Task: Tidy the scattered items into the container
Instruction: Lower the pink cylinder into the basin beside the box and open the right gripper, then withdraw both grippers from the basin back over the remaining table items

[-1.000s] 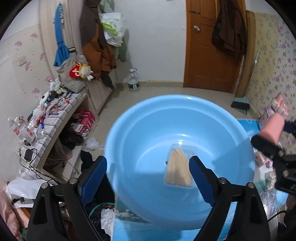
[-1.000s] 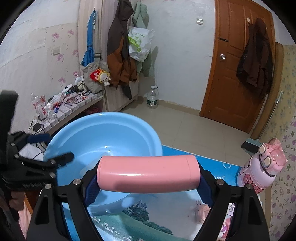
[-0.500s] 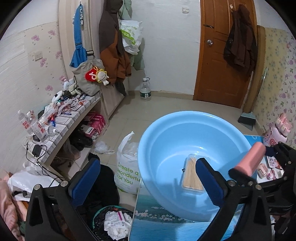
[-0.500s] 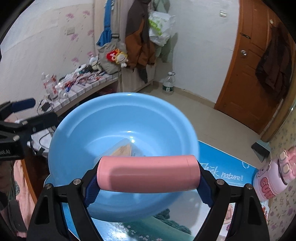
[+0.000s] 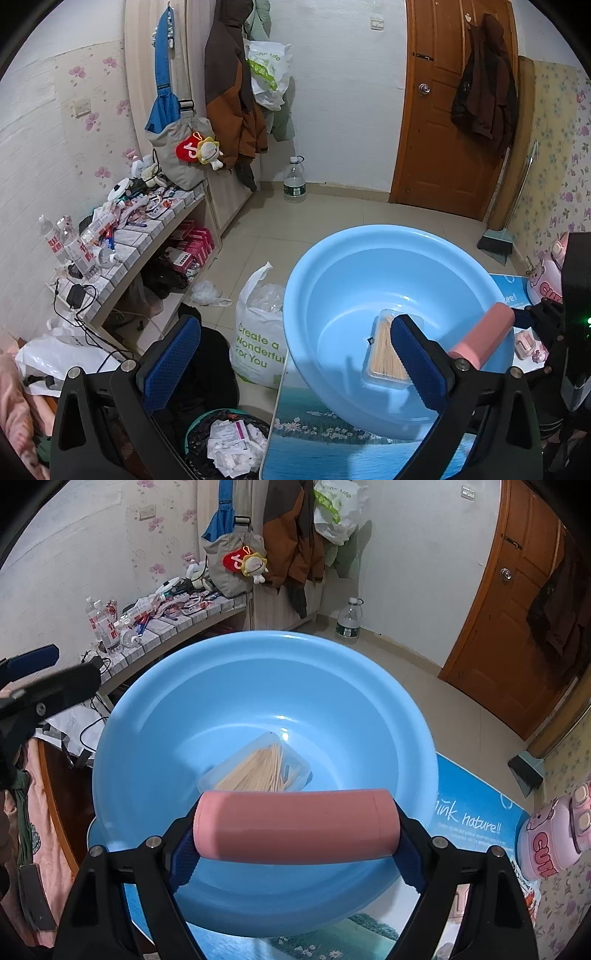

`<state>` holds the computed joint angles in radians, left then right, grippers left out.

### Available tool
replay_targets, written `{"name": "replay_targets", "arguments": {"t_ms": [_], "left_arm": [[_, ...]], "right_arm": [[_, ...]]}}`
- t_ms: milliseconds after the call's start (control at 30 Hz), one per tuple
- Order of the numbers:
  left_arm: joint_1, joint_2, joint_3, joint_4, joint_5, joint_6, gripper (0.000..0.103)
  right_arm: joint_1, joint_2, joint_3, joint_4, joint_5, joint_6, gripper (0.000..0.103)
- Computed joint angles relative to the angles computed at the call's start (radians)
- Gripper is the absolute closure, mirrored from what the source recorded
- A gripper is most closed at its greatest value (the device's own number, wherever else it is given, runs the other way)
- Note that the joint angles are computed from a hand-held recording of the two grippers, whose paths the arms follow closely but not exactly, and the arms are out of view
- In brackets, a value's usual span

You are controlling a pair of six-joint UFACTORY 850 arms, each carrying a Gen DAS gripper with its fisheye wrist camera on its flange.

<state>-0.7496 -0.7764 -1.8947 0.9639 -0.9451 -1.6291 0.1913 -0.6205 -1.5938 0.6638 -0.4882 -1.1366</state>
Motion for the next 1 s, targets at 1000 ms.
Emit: {"name": "replay_targets", "arguments": {"t_ms": [1000], "left_arm": [[-0.032,0.006,-0.007,0.025,-0.005,0.002,0.0]], "right_arm": [[-0.033,0.11,0.112,0.245,0.054,-0.257,0.001]]}}
